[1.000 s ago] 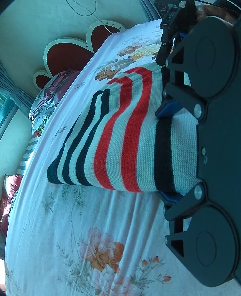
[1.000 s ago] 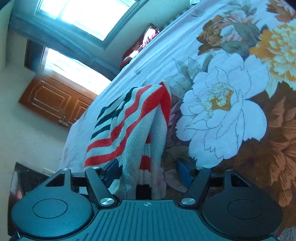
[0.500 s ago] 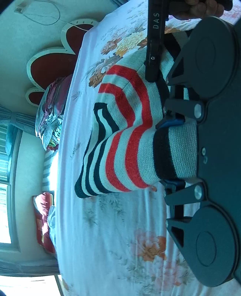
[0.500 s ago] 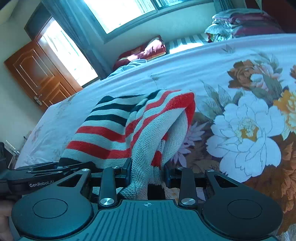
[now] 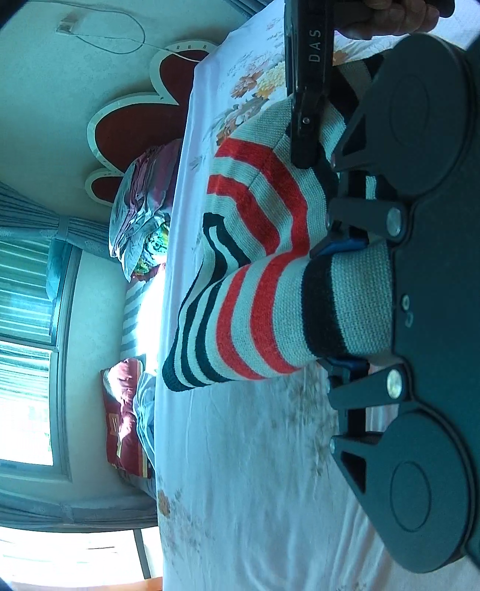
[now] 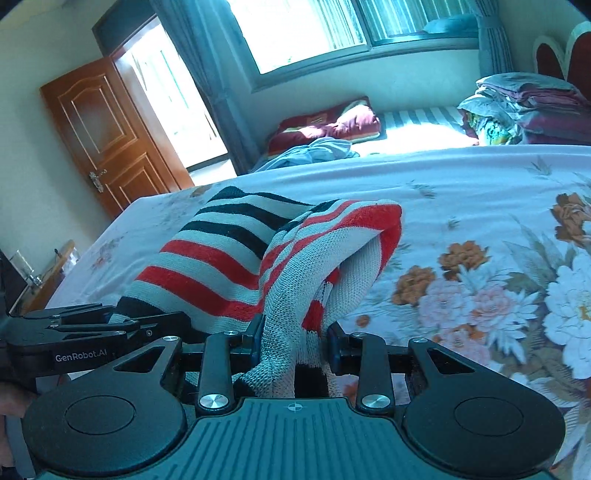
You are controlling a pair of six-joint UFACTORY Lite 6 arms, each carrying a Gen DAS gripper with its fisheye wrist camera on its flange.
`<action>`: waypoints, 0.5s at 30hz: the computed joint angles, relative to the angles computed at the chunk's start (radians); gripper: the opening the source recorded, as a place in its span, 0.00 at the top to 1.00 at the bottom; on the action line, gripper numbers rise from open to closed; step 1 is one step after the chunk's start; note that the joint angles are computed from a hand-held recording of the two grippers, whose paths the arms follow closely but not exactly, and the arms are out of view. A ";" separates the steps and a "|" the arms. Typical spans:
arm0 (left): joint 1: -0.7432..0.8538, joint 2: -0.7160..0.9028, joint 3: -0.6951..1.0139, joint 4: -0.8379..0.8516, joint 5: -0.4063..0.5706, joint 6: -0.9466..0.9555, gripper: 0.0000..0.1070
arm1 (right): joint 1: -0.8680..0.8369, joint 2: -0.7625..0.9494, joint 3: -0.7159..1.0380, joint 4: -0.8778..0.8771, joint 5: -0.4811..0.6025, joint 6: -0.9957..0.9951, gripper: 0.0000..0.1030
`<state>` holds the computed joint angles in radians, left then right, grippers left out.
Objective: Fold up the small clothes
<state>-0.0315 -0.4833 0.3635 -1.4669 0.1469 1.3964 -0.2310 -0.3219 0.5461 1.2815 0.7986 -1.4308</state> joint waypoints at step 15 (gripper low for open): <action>0.783 0.167 0.010 0.058 0.523 0.501 0.56 | 0.678 0.118 -0.036 0.684 -0.454 -0.240 0.68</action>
<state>0.7515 -0.3159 0.3731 -1.4088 0.6703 1.8975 0.4471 -0.2036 0.5104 1.9655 0.3445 -1.6707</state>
